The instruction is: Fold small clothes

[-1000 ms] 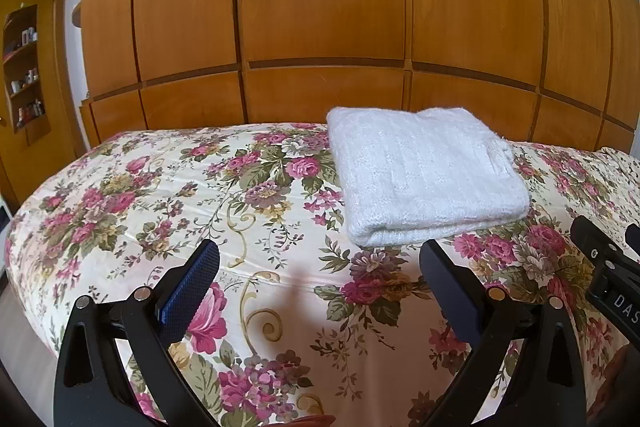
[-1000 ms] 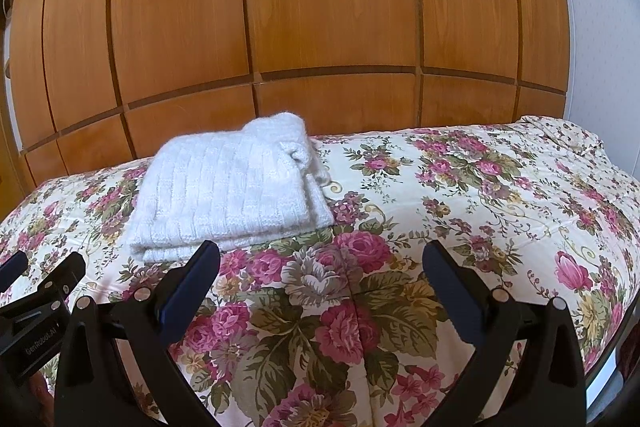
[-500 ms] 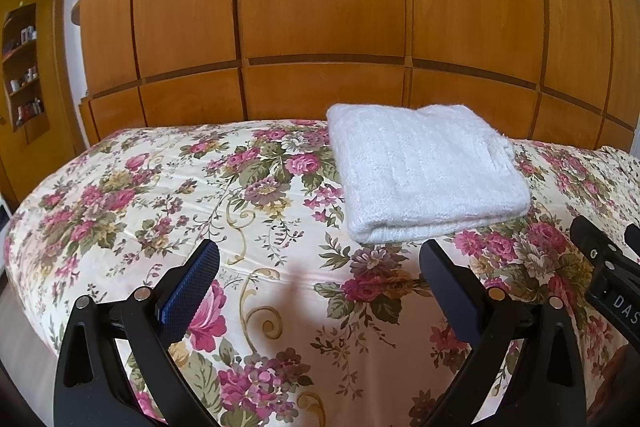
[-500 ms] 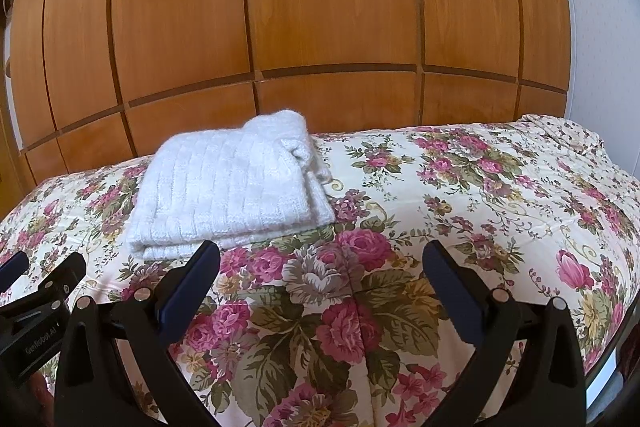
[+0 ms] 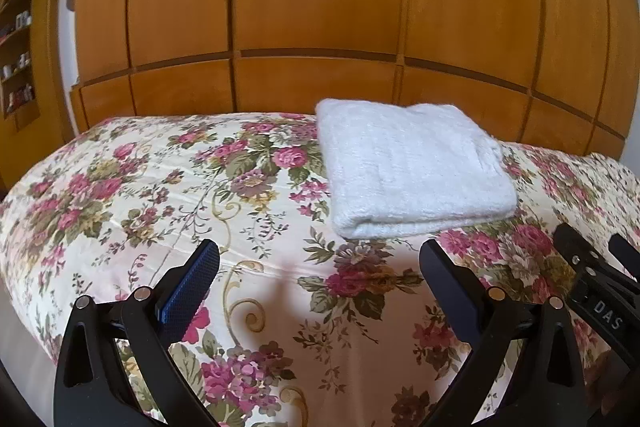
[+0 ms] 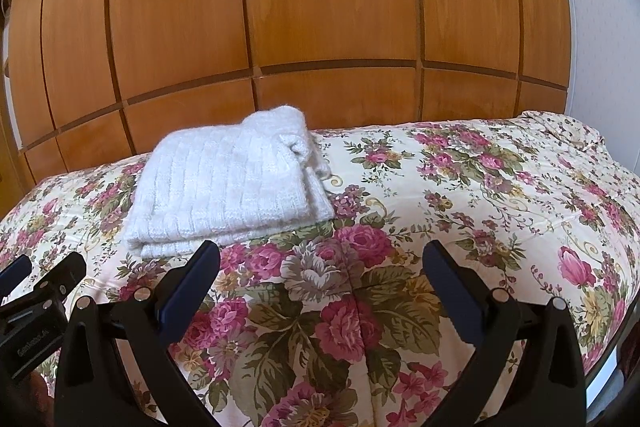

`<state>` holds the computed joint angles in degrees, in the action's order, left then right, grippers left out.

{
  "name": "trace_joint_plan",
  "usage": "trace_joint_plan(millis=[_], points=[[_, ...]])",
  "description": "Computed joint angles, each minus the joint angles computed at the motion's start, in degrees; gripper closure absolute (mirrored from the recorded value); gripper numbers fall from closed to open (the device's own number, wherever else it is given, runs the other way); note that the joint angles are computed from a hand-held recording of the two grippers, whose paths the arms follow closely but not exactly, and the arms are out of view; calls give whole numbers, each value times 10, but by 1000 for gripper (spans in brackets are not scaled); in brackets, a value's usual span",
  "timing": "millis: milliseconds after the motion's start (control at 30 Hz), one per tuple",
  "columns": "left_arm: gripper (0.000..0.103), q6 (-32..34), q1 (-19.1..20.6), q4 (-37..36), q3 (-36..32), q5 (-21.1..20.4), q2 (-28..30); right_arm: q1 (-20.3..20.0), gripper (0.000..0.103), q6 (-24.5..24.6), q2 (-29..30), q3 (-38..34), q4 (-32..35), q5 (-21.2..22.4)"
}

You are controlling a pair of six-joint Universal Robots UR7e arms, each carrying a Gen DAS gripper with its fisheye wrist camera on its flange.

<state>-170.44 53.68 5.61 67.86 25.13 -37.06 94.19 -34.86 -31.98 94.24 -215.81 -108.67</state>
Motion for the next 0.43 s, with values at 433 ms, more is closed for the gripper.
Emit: trace_joint_plan(millis=[433], points=[[4, -41, 12, 72, -40, 32, 22, -4, 2, 4, 6, -9, 16, -8]])
